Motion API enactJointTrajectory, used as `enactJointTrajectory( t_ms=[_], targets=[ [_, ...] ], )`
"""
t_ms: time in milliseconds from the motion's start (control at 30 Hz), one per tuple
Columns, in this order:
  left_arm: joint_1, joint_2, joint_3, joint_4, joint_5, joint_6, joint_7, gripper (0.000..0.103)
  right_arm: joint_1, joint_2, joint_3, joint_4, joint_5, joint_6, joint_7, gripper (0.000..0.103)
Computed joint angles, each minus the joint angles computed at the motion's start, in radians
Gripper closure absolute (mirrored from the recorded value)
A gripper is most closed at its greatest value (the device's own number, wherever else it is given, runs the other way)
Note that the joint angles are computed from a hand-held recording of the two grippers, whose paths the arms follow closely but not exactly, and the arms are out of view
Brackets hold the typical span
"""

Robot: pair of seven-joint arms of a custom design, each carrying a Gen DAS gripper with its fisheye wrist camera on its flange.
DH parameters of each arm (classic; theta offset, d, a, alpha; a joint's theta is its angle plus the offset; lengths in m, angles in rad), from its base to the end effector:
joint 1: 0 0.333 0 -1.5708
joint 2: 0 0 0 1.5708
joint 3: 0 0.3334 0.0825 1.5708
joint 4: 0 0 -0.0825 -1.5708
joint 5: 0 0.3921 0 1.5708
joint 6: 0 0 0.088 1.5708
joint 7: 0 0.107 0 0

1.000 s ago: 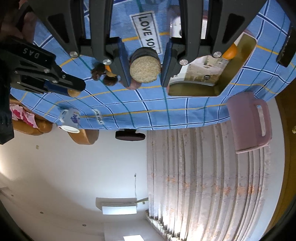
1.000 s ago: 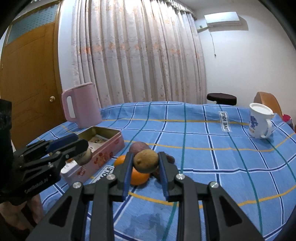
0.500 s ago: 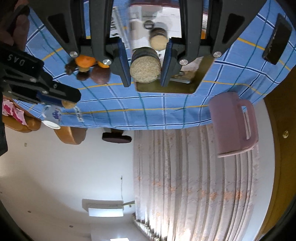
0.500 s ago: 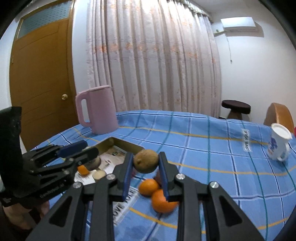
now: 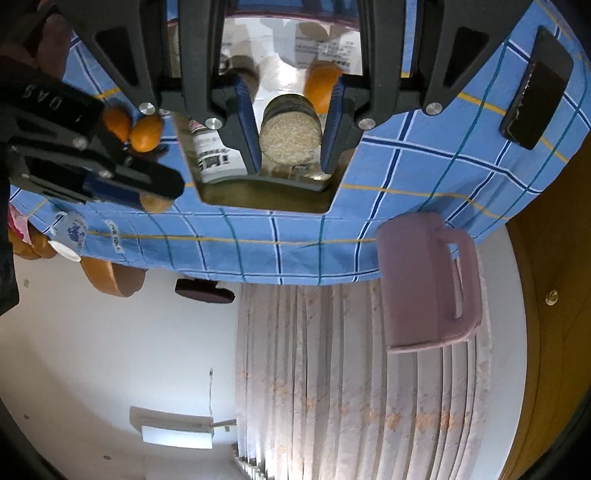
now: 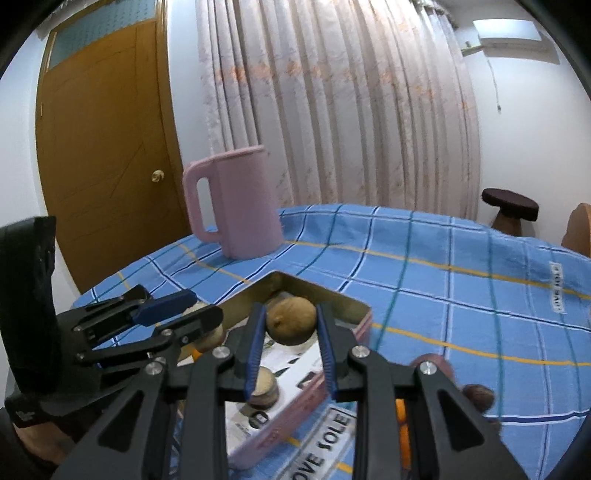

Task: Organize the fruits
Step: 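Open both grippers to release the rice cake and kiwi into the tin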

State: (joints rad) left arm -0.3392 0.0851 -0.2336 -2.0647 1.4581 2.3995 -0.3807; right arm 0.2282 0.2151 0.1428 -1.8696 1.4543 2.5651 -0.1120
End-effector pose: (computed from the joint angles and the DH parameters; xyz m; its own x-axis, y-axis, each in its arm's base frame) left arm 0.5088 -0.3163 0.4375 0.3018 -0.9523 0.0444 -0.4450 -0.1819 -0.8768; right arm 0.6174 0.2174 0.4550 0.8274 -0.5509 -0.1088 -0.3312 -0.3223 -0.8868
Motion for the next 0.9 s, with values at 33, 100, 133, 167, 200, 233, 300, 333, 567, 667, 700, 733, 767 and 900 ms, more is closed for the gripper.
enactJointTrajectory(
  t_ms=[33, 100, 133, 167, 200, 233, 300, 333, 567, 667, 700, 733, 767, 900],
  targets=[
    [0.002, -0.007, 0.002, -0.010, -0.001, 0.004, -0.006, 0.068, 0.003, 0.004, 0.001, -0.002, -0.011, 0.002, 0.007, 0.072],
    [0.004, -0.011, 0.001, -0.019, -0.001, 0.007, -0.004, 0.068, 0.010, 0.011, 0.004, -0.006, -0.029, 0.008, 0.017, 0.072],
    [0.005, -0.012, 0.000, -0.023, -0.002, 0.006, -0.002, 0.068, 0.012, 0.017, 0.005, -0.006, -0.042, 0.009, 0.026, 0.072],
    [0.007, -0.013, 0.001, -0.026, -0.005, 0.010, 0.000, 0.068, 0.014, 0.023, 0.006, -0.006, -0.056, 0.010, 0.040, 0.072],
    [0.010, -0.013, 0.002, -0.029, -0.009, 0.018, 0.003, 0.068, 0.016, 0.029, 0.007, -0.004, -0.070, 0.012, 0.055, 0.072],
    [0.013, -0.014, 0.003, -0.034, -0.012, 0.022, 0.003, 0.068, 0.017, 0.035, 0.009, -0.001, -0.084, 0.014, 0.069, 0.072],
    [0.017, -0.016, 0.004, -0.042, -0.018, 0.030, 0.007, 0.068, 0.016, 0.041, 0.014, -0.002, -0.099, 0.020, 0.076, 0.072],
    [0.019, -0.017, 0.004, -0.045, -0.020, 0.034, 0.006, 0.068, 0.016, 0.043, 0.016, -0.002, -0.104, 0.022, 0.078, 0.072],
    [0.028, -0.020, 0.005, -0.056, -0.028, 0.062, 0.003, 0.068, 0.013, 0.043, 0.027, -0.010, -0.150, 0.023, 0.097, 0.072],
    [0.029, -0.023, 0.004, -0.060, -0.023, 0.067, -0.001, 0.068, 0.017, 0.039, 0.029, -0.017, -0.179, 0.010, 0.100, 0.072],
    [0.028, -0.023, 0.003, -0.060, -0.030, 0.056, 0.004, 0.068, 0.018, 0.036, 0.031, -0.023, -0.174, 0.018, 0.088, 0.072],
    [0.026, -0.023, 0.000, -0.059, -0.041, 0.038, 0.010, 0.068, 0.019, 0.033, 0.032, -0.027, -0.172, 0.021, 0.081, 0.072],
    [0.025, -0.024, 0.000, -0.060, -0.047, 0.033, 0.010, 0.067, 0.019, 0.031, 0.031, -0.029, -0.183, 0.008, 0.083, 0.071],
    [0.020, -0.032, -0.005, -0.066, -0.061, 0.013, 0.014, 0.059, 0.016, 0.012, 0.030, -0.051, -0.154, 0.008, 0.042, 0.052]
  ],
)
